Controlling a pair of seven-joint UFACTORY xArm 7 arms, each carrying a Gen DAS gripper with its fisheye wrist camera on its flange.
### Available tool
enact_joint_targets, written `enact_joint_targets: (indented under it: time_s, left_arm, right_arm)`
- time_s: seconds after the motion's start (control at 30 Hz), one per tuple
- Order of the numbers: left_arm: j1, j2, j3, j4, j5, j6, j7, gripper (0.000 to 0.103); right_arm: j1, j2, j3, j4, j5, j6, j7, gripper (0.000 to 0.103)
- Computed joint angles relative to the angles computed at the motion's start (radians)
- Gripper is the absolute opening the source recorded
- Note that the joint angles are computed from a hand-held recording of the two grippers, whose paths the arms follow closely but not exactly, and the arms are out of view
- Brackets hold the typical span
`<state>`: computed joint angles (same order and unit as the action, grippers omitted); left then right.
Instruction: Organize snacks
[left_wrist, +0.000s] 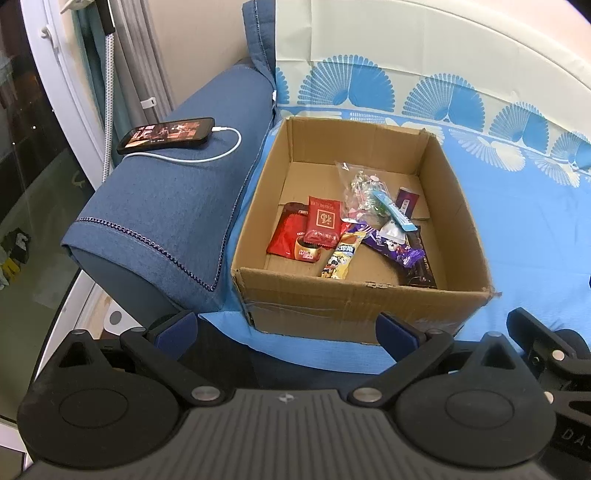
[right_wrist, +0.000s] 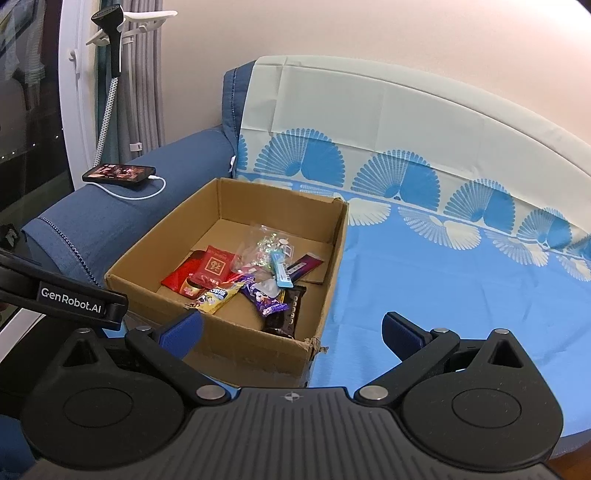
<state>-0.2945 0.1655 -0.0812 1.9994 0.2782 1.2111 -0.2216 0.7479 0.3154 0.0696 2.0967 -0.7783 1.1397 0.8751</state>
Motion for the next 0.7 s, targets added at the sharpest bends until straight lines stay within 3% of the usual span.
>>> enact_joint_targets:
  time_s: [0.7]
  left_arm:
    - [-0.001,-0.001,0.002,-0.001,-0.001,-0.009,-0.018,0.103]
  right_arm:
    - [-0.025,-0.039,0.017,-0.065,-0.010,-0.063,0.018,0.103]
